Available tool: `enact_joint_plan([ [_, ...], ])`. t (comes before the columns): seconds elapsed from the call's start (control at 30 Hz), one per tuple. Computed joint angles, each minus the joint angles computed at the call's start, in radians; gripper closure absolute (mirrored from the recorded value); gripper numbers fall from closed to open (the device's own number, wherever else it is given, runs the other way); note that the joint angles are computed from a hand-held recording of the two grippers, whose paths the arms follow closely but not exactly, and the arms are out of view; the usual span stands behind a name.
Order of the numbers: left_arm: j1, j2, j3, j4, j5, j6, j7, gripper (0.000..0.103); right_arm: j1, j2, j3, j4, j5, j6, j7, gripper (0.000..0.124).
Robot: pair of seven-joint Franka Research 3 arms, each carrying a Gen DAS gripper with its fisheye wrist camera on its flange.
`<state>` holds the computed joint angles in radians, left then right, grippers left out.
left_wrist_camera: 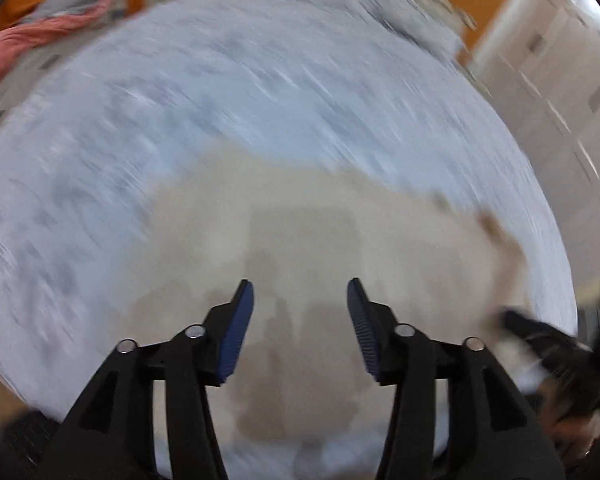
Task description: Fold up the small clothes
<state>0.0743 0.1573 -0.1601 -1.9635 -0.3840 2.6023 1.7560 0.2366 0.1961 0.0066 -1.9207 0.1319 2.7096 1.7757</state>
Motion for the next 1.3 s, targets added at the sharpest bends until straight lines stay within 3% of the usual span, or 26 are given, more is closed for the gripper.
enact_joint_plan([
  [0.07, -0.035, -0.027, 0.004, -0.062, 0.103, -0.011, -0.057, 0.055, -0.023, 0.014, 0.101, 0.001, 0.219, -0.068, -0.19, 0.093],
  [0.13, -0.047, -0.037, 0.017, -0.099, 0.166, -0.025, -0.124, 0.053, 0.033, 0.023, 0.103, -0.023, 0.23, -0.086, -0.224, 0.097],
  [0.2, -0.035, -0.055, 0.041, -0.135, 0.201, -0.018, -0.182, 0.054, 0.082, 0.004, 0.049, -0.071, 0.139, -0.063, -0.14, 0.101],
  [0.3, -0.01, -0.052, 0.065, -0.139, 0.251, -0.039, -0.211, 0.056, 0.015, -0.068, 0.028, -0.168, 0.016, -0.051, 0.053, 0.115],
  [0.37, 0.007, -0.061, 0.064, -0.154, 0.231, -0.04, -0.183, 0.057, 0.036, -0.109, -0.071, -0.207, -0.172, -0.114, 0.257, 0.116],
  [0.4, 0.006, -0.064, 0.062, -0.159, 0.238, -0.034, -0.185, 0.057, 0.029, -0.122, -0.106, -0.223, -0.168, -0.147, 0.278, 0.124],
  [0.43, 0.001, -0.069, 0.062, -0.164, 0.265, -0.031, -0.204, 0.057, 0.002, -0.14, -0.106, -0.25, -0.094, -0.142, 0.268, 0.124],
  [0.5, -0.008, -0.079, 0.058, -0.16, 0.285, -0.026, -0.228, 0.056, -0.062, -0.154, -0.064, -0.255, 0.014, -0.147, 0.22, 0.124],
  [0.57, -0.009, -0.09, 0.05, -0.152, 0.227, -0.004, -0.205, 0.052, -0.057, -0.162, -0.053, -0.229, -0.119, -0.138, 0.283, 0.116],
  [0.6, -0.009, -0.08, 0.05, -0.13, 0.215, -0.005, -0.203, 0.047, -0.06, -0.151, -0.047, -0.215, -0.155, -0.116, 0.3, 0.105],
  [0.63, -0.009, -0.069, 0.051, -0.111, 0.208, -0.002, -0.203, 0.045, -0.061, -0.142, -0.046, -0.196, -0.188, -0.09, 0.315, 0.087],
  [0.7, -0.005, -0.014, 0.057, -0.038, 0.233, -0.004, -0.217, 0.044, -0.066, -0.109, -0.05, -0.154, -0.225, -0.055, 0.331, 0.073],
  [0.77, 0.006, 0.054, 0.054, 0.041, 0.252, -0.03, -0.22, 0.044, -0.067, -0.039, -0.052, -0.064, -0.235, -0.063, 0.3, 0.072],
  [0.83, 0.016, 0.135, 0.056, 0.134, 0.279, -0.082, -0.236, 0.044, -0.066, 0.035, -0.055, 0.042, -0.229, -0.121, 0.243, 0.072],
  [0.87, 0.021, 0.154, 0.053, 0.157, 0.288, -0.099, -0.241, 0.047, -0.077, 0.086, -0.043, 0.109, -0.218, -0.159, 0.2, 0.072],
  [0.93, 0.021, 0.211, 0.058, 0.214, 0.332, -0.117, -0.263, 0.068, -0.059, 0.157, -0.057, 0.203, -0.191, -0.211, 0.154, 0.074],
  [0.97, 0.024, 0.233, 0.058, 0.24, 0.345, -0.123, -0.277, 0.079, -0.059, 0.175, -0.056, 0.225, -0.171, -0.228, 0.133, 0.08],
  [1.0, 0.037, 0.248, 0.047, 0.26, 0.334, -0.119, -0.273, 0.088, -0.085, 0.219, -0.029, 0.277, -0.105, -0.251, 0.061, 0.115],
  [1.07, 0.044, 0.277, 0.045, 0.31, 0.349, -0.116, -0.283, 0.102, -0.078, 0.241, -0.039, 0.311, -0.081, -0.255, 0.04, 0.119],
  [1.17, 0.043, 0.342, 0.05, 0.41, 0.39, -0.143, -0.303, 0.102, -0.084, 0.185, -0.049, 0.232, -0.011, -0.034, 0.083, 0.119],
  [1.2, 0.045, 0.376, 0.049, 0.46, 0.396, -0.183, -0.304, 0.102, -0.078, 0.186, -0.062, 0.23, 0.018, -0.004, 0.084, 0.12],
  [1.23, 0.049, 0.397, 0.043, 0.494, 0.392, -0.212, -0.308, 0.102, -0.049, 0.213, -0.11, 0.259, -0.017, -0.031, 0.13, 0.119],
  [1.3, 0.079, 0.387, 0.01, 0.496, 0.339, -0.204, -0.295, 0.102, -0.069, 0.317, -0.108, 0.391, -0.045, -0.233, 0.145, 0.119],
])
